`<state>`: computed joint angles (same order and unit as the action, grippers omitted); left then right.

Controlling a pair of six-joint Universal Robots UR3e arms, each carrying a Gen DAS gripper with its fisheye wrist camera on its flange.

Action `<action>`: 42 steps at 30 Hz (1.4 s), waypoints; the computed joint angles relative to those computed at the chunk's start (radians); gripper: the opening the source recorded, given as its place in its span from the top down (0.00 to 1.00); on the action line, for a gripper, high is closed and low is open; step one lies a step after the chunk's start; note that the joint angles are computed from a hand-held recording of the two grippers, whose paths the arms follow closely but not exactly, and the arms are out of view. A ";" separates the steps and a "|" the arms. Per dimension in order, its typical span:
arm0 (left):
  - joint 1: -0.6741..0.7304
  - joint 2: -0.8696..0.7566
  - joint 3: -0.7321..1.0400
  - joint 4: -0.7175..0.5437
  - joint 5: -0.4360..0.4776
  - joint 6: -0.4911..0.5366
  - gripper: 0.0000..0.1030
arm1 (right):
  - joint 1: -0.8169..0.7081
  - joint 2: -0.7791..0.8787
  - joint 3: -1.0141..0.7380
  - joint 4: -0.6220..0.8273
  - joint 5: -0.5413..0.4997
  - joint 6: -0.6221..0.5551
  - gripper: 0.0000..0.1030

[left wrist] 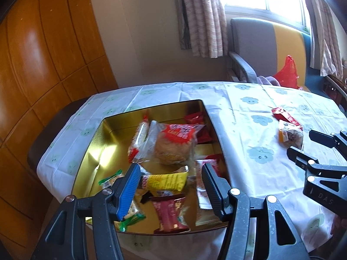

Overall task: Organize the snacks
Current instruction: 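Move both grippers away from the tin toward the remaining snacks, then grasp the clear cookie bag with the left gripper while the right gripper grasps the red cake bar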

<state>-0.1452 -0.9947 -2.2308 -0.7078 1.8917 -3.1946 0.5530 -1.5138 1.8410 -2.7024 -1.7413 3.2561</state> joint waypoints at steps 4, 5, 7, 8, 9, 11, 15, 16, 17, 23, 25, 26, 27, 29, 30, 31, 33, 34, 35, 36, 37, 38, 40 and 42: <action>-0.044 -0.056 0.034 0.012 0.010 -0.009 0.42 | -0.015 -0.013 0.021 -0.004 0.004 -0.005 0.35; -0.055 -0.070 0.041 0.017 0.014 -0.011 0.42 | -0.018 -0.017 0.027 -0.007 0.003 -0.007 0.34; -0.082 -0.102 0.060 0.026 0.022 -0.016 0.42 | -0.024 -0.020 0.037 -0.013 0.002 -0.011 0.33; -0.090 -0.114 0.068 0.029 0.021 -0.017 0.42 | -0.027 -0.021 0.040 -0.012 0.001 -0.011 0.33; -0.098 -0.130 0.078 0.031 0.018 -0.018 0.42 | -0.032 -0.023 0.044 -0.013 0.003 -0.012 0.33; -0.115 -0.159 0.099 0.032 0.011 -0.020 0.42 | -0.044 -0.028 0.056 -0.016 0.007 -0.014 0.32; -0.125 -0.223 0.155 0.014 -0.061 -0.012 0.42 | -0.081 -0.052 0.104 -0.023 0.010 -0.021 0.29; -0.127 -0.238 0.168 0.009 -0.082 -0.008 0.42 | -0.095 -0.064 0.126 -0.024 0.009 -0.022 0.29; -0.125 -0.257 0.182 0.004 -0.111 -0.005 0.42 | -0.112 -0.079 0.150 -0.022 0.010 -0.023 0.29; -0.100 -0.442 0.334 -0.085 -0.364 -0.050 0.42 | -0.297 -0.242 0.368 -0.023 0.072 -0.032 0.29; -0.121 -0.519 0.390 -0.088 -0.403 -0.075 0.42 | -0.369 -0.309 0.439 -0.021 0.098 -0.043 0.29; -0.132 -0.556 0.418 -0.088 -0.419 -0.088 0.42 | -0.402 -0.340 0.468 -0.018 0.108 -0.050 0.29; -0.142 -0.601 0.455 -0.089 -0.442 -0.104 0.42 | -0.433 -0.365 0.490 -0.013 0.117 -0.056 0.29; -0.151 -0.690 0.542 -0.119 -0.506 -0.141 0.42 | -0.493 -0.416 0.533 -0.003 0.142 -0.072 0.28; -0.150 -0.723 0.575 -0.129 -0.536 -0.161 0.42 | -0.516 -0.430 0.543 0.001 0.151 -0.080 0.28; -0.153 -0.763 0.610 -0.131 -0.561 -0.184 0.42 | -0.537 -0.443 0.552 0.002 0.162 -0.088 0.28; -0.173 -0.851 0.700 -0.145 -0.577 -0.229 0.42 | -0.570 -0.458 0.564 0.001 0.186 -0.103 0.27; -0.177 -0.887 0.734 -0.149 -0.591 -0.248 0.42 | -0.585 -0.466 0.569 0.006 0.199 -0.112 0.25; -0.182 -0.927 0.773 -0.149 -0.607 -0.270 0.40 | -0.592 -0.465 0.571 0.004 0.206 -0.117 0.24; -0.187 -0.966 0.817 -0.158 -0.610 -0.294 0.39 | -0.600 -0.469 0.577 0.000 0.215 -0.125 0.24; -0.194 -1.002 0.858 -0.161 -0.606 -0.315 0.36 | -0.607 -0.472 0.583 -0.003 0.221 -0.132 0.24; -0.203 -1.036 0.896 -0.157 -0.597 -0.332 0.33 | -0.614 -0.472 0.587 -0.004 0.226 -0.136 0.24; -0.222 -1.113 1.001 -0.183 -0.550 -0.367 0.31 | -0.634 -0.477 0.598 -0.004 0.245 -0.146 0.24; -0.234 -1.180 1.089 -0.202 -0.514 -0.380 0.27 | -0.649 -0.479 0.606 -0.007 0.257 -0.153 0.24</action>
